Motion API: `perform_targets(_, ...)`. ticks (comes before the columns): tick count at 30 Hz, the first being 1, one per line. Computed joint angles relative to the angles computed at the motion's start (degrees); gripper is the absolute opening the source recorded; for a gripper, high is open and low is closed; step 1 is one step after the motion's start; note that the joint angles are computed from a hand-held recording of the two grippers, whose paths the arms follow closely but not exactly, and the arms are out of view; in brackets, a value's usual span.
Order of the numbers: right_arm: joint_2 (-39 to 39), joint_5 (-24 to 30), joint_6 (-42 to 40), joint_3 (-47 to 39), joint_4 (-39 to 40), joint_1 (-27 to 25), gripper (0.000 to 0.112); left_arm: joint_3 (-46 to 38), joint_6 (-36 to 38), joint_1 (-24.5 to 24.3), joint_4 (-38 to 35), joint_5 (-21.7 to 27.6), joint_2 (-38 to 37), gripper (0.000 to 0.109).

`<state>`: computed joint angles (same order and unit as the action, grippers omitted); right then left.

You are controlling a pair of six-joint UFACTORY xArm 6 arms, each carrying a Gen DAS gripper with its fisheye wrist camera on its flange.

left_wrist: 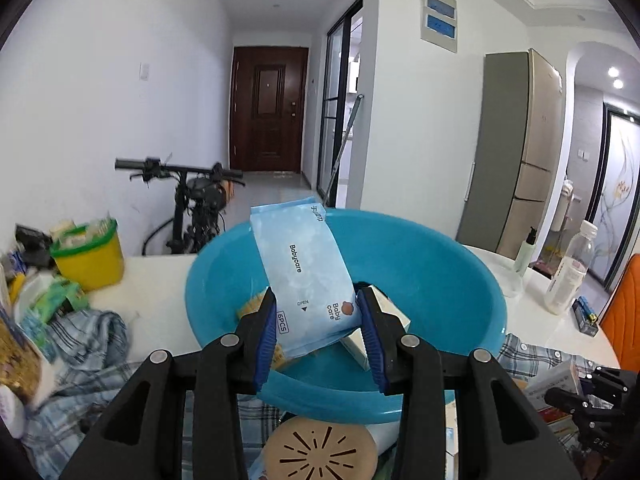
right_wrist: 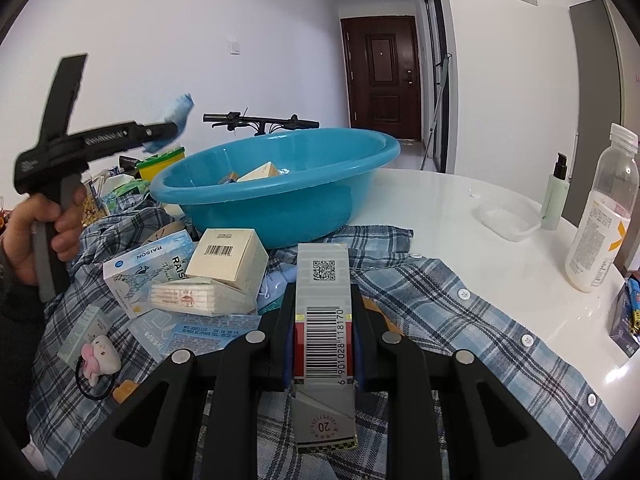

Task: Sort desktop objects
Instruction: 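Carry the medicine box over the basin with the right gripper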

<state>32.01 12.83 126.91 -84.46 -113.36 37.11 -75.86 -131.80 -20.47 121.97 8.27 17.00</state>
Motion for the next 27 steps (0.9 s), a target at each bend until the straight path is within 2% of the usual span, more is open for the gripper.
perform_targets(2, -0.17, 0.19, 0.73, 0.15, -0.79, 0.10, 0.021, -0.50, -1.83, 0.49, 1.52, -1.05, 0.71, 0.041)
perform_targets(6, -0.56, 0.65, 1.72, 0.53, -1.94, 0.30, 0.021, 0.43, -11.65, -0.64, 12.16, 1.24, -0.37, 0.041)
perform_targets(8, -0.56, 0.91, 1.15, 0.57, -1.62, 0.39, 0.021, 1.64, -12.21, -1.38, 13.03, 4.01, -1.06, 0.041)
perform_targets(11, -0.42, 0.98, 0.29, 0.45, -0.65, 0.35, 0.021, 1.04, -18.44, -1.69, 18.61, 3.21, -0.83, 0.041)
perform_targets(19, -0.79, 0.87, 5.76, 0.24, -6.35, 0.46, 0.021, 1.40, -17.47, -3.14, 18.75, 3.55, -0.48, 0.041)
perform_targets(23, -2.47, 2.80, 3.32, 0.24, -5.64, 1.06, 0.021, 1.51, -16.61, -3.30, 17.83, 3.80, -0.40, 0.041)
perform_targets(27, -2.74, 3.58, 0.97, -3.58, -6.10, 1.67, 0.021, 1.33, -14.60, -2.99, 15.18, 3.88, 0.19, 0.041)
